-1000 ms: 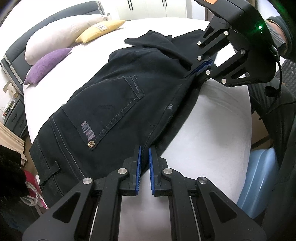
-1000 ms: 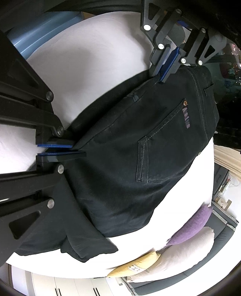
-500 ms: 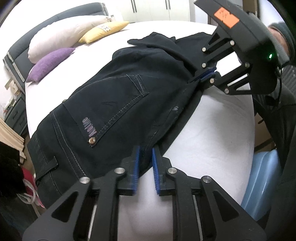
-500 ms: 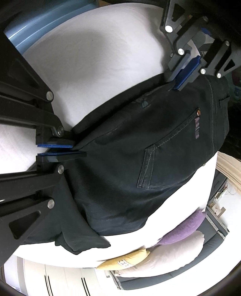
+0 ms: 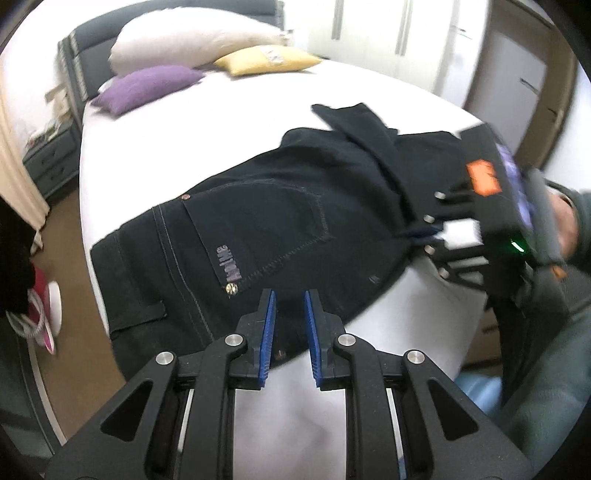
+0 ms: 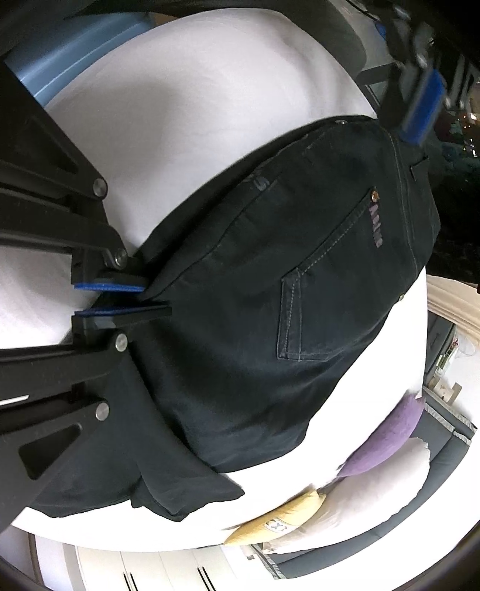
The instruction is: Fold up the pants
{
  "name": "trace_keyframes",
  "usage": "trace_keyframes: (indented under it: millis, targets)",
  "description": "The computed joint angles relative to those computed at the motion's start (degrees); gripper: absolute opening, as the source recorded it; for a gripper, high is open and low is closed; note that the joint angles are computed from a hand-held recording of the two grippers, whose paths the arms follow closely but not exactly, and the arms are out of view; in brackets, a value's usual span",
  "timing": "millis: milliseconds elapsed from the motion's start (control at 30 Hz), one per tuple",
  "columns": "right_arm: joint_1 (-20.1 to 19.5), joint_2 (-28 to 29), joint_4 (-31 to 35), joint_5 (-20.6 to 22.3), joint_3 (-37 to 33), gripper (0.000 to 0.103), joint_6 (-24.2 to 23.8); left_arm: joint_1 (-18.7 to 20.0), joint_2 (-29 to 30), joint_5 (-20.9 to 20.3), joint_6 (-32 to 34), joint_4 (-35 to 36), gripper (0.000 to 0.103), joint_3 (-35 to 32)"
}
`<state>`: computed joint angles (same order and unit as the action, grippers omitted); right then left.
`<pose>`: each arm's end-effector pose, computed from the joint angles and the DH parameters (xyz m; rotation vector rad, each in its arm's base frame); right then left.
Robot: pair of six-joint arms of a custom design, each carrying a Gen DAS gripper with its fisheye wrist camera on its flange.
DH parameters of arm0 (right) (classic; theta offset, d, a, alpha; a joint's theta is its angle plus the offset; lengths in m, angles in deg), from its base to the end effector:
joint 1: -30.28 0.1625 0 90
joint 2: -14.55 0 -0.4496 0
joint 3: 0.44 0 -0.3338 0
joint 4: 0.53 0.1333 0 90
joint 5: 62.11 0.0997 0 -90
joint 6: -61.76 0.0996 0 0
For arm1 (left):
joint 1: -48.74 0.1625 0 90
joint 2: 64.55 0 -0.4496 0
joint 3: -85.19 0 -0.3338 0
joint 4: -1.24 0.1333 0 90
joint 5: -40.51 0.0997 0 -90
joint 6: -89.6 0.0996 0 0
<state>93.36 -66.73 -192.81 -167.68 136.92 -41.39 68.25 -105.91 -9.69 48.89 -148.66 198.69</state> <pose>-0.0828 -0.3984 0.3355 1.3142 -1.8925 0.1290 -0.4253 -0.3598 0.0460 0.7405 2.4050 -0.5987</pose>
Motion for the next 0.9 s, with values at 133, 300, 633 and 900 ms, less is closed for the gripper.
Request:
trace_keyframes:
  millis: [133, 300, 633, 900]
  targets:
    - [-0.7, -0.8, 1.6, 1.1, -0.4, 0.009, 0.9, 5.2, 1.3, -0.9, -3.7, 0.6, 0.016, -1.5]
    - [-1.3, -1.7, 3.3, 2.3, -0.5, 0.009, 1.9, 9.2, 1.5, -2.1, -3.0, -2.0, 0.019, -0.3]
    - [-5.6, -0.9, -11.2, 9.8, 6.1, 0.013, -6.6, 4.6, 3.1, 2.7, -5.2, 3.9, 0.019, -6.9]
    - [-7.1, -5.4, -0.7, 11.9, 3.6, 0.018, -2.7, 10.9, 15.3, -7.2, 3.1, -0.4, 0.02, -23.9]
